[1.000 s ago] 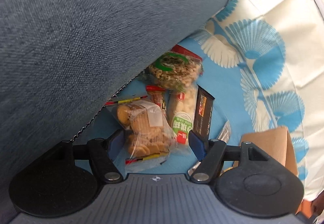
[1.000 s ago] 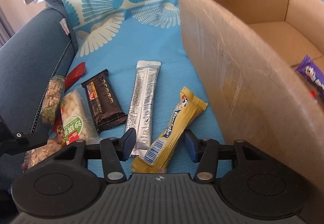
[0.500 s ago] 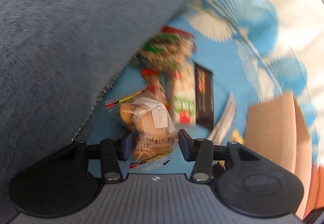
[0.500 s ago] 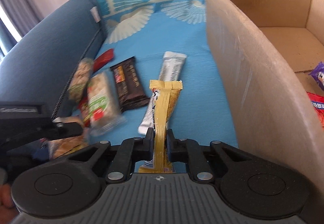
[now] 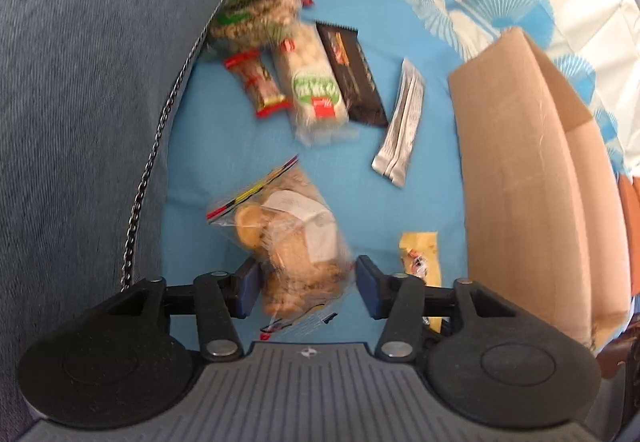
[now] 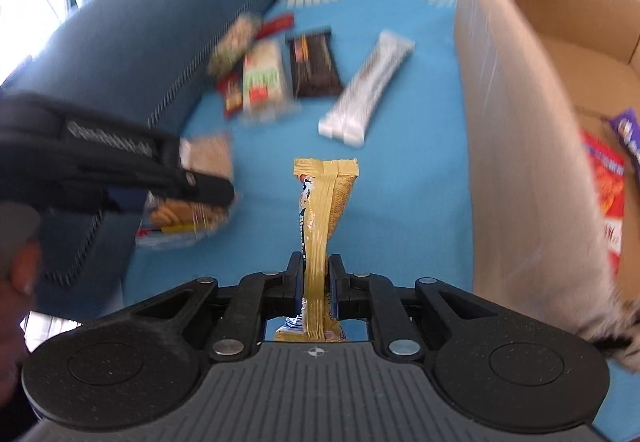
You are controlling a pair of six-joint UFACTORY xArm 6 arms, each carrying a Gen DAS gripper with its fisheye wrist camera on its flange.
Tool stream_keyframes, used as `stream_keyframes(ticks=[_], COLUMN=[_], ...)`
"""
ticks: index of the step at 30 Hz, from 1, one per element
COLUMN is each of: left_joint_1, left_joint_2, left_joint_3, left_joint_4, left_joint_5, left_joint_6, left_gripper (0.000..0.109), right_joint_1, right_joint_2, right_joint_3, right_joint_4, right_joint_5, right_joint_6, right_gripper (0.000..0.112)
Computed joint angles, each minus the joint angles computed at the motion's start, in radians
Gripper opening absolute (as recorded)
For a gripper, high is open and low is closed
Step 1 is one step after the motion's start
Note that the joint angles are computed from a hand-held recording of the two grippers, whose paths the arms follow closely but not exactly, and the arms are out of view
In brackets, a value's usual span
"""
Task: Organize snacks
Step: 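Grasp the yellow wafer bar with the right tool while the left tool grasps the biscuit bag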
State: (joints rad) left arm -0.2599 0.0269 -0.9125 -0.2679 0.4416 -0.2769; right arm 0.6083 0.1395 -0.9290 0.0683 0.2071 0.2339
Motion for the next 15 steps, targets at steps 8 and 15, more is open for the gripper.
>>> stream_keyframes(ticks=[8, 15], left_joint_1=[-0.003, -0.007], left_joint_2=[0.023, 0.051], left_joint_3=[-0.018, -0.051], left_joint_4=[0.114, 0.131], left_joint_5=[-0.002, 0.009], left_joint_6=[-0.11, -0.127], left_gripper=[0.074, 0.074], right_joint_1=[-0.003, -0.008], right_joint_2=[0.015, 0.053], right_joint_3=[-0.001, -0.042], right_joint_4=[0.063, -0.008], right_joint_5=[-0.027, 0.004], right_joint_6=[-0.051, 0.01], right_gripper=[0.02, 0.022])
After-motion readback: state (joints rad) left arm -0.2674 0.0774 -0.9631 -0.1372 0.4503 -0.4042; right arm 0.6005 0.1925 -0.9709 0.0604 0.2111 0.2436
